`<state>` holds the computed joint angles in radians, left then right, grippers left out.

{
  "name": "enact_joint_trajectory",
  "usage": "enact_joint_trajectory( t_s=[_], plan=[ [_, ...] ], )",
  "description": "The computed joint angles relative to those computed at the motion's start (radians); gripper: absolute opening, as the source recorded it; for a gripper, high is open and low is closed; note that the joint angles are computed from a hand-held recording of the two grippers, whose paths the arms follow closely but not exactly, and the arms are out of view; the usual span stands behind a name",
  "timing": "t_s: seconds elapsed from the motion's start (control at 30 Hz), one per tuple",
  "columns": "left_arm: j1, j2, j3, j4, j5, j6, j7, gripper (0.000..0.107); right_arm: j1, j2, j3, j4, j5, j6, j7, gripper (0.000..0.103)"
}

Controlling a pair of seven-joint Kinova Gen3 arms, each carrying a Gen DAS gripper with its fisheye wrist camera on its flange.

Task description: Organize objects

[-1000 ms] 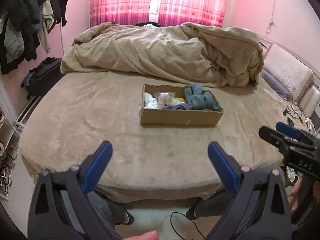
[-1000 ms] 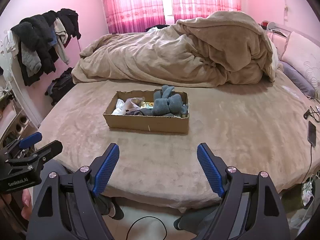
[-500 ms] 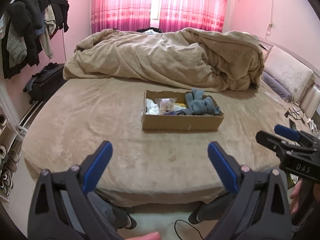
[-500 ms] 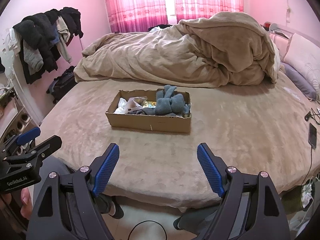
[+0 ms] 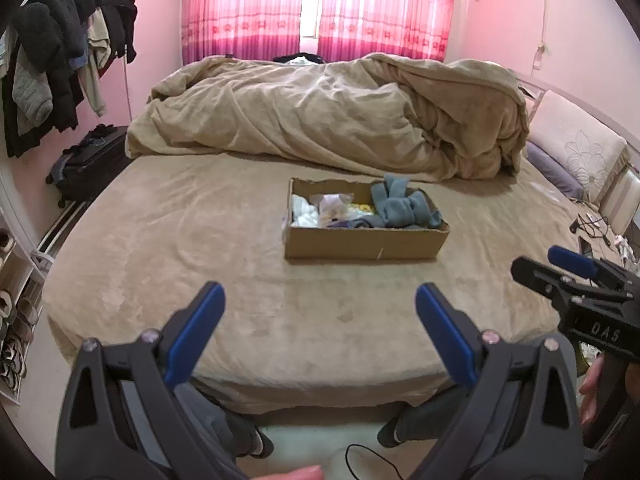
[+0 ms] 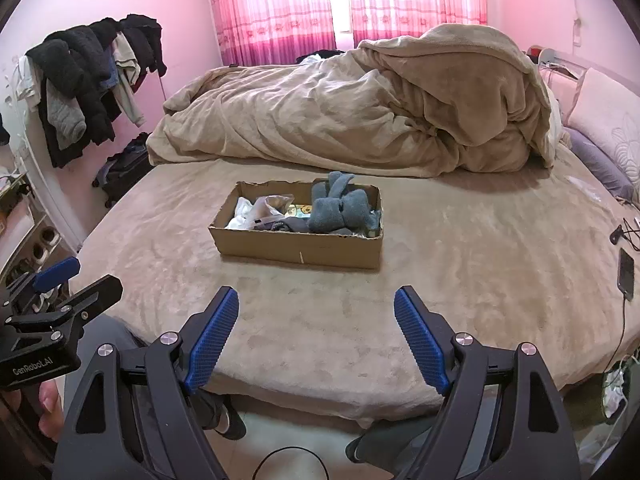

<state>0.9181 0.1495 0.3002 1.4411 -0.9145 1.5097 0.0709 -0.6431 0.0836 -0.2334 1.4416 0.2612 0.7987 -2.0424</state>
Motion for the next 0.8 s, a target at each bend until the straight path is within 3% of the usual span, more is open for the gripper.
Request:
enact_joint_trajectory(
  t_s=[0.8],
  plan=[
    [-0.049,-0.016,-0.003,0.023,0.034,-0.045,-0.002,0.097,-0.004,0.022,0.008,-0.013,0.000,-0.008,0.010,0.083]
  ],
)
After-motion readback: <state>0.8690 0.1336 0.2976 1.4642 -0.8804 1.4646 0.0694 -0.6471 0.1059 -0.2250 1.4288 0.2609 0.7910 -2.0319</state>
